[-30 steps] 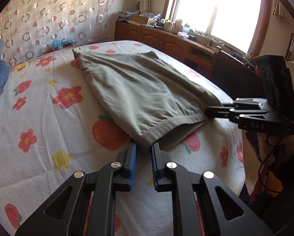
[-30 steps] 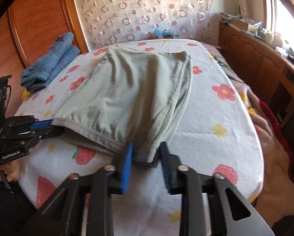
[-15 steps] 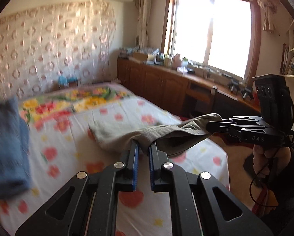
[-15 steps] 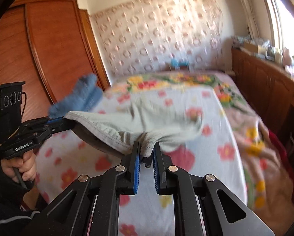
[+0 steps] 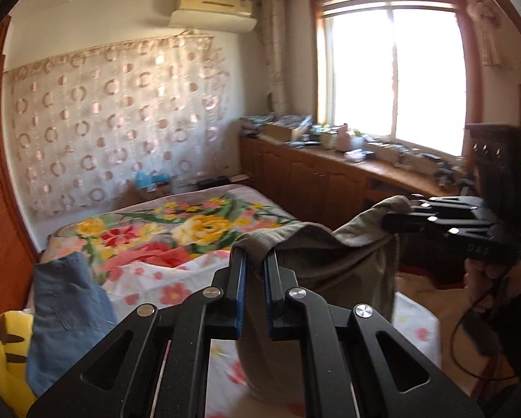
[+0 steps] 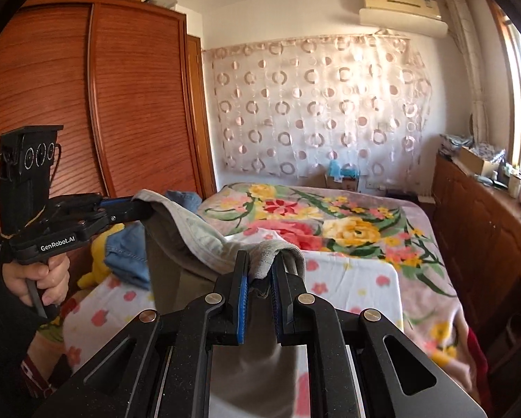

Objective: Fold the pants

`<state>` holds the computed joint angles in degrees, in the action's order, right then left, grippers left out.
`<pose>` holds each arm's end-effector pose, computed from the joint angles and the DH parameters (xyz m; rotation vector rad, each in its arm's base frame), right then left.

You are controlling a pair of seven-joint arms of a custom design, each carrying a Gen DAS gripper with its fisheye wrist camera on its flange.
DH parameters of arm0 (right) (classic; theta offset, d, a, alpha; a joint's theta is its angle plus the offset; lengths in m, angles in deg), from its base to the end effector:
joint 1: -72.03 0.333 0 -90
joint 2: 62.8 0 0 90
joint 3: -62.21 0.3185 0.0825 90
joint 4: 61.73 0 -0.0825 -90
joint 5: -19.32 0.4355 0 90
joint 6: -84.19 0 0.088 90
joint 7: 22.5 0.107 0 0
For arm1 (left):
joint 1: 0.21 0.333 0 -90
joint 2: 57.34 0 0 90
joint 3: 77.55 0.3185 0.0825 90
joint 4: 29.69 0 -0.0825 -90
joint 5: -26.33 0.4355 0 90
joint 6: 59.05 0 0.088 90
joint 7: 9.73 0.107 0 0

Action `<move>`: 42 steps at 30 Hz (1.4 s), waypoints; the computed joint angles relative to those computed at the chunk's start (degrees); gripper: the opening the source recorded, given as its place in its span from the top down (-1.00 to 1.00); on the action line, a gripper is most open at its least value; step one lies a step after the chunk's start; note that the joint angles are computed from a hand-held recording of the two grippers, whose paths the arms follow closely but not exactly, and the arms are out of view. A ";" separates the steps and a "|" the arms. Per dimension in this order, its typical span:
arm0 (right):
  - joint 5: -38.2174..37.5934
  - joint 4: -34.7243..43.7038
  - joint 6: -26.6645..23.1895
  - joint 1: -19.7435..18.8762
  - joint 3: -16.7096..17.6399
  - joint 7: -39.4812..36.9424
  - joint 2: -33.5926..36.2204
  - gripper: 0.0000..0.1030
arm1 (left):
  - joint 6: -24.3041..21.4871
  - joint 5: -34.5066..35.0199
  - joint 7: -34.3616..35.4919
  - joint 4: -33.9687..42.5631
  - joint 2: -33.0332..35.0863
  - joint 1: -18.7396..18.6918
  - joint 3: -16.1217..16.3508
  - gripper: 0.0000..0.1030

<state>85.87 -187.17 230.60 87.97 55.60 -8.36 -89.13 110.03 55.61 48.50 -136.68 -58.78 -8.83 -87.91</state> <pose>0.5108 0.0606 0.6488 -1.7670 0.7920 -0.5208 0.6028 -0.2429 0.6387 -1.3730 1.7208 -1.0991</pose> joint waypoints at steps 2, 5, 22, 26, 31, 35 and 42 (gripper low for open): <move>-0.22 4.87 0.17 0.47 0.61 1.36 5.23 0.78 | -0.90 1.48 -1.63 3.63 3.11 0.70 0.58 0.81; -0.24 13.38 3.12 0.44 2.67 2.83 12.89 0.79 | -2.14 5.22 -3.47 10.61 7.69 1.01 1.48 0.82; -14.98 10.91 5.42 -0.78 9.08 13.33 19.13 0.79 | -5.97 5.44 -4.69 -3.98 3.06 1.14 0.79 0.82; -18.06 7.61 4.07 -0.13 9.22 17.41 17.11 0.79 | -8.43 7.32 -7.63 -7.85 0.57 0.27 -0.16 0.82; -18.17 9.61 -0.11 0.63 7.29 19.86 19.16 0.79 | -6.01 6.13 -9.87 -13.09 -2.55 -0.20 -0.60 0.82; -18.48 11.28 -2.70 -1.40 7.45 20.14 20.75 0.79 | -5.09 6.50 -11.48 -15.08 -2.94 -0.14 -0.53 0.82; -17.31 10.88 -6.53 -2.98 6.91 19.45 19.93 0.79 | -2.16 5.00 -14.75 -20.31 -6.27 -0.44 -0.90 0.82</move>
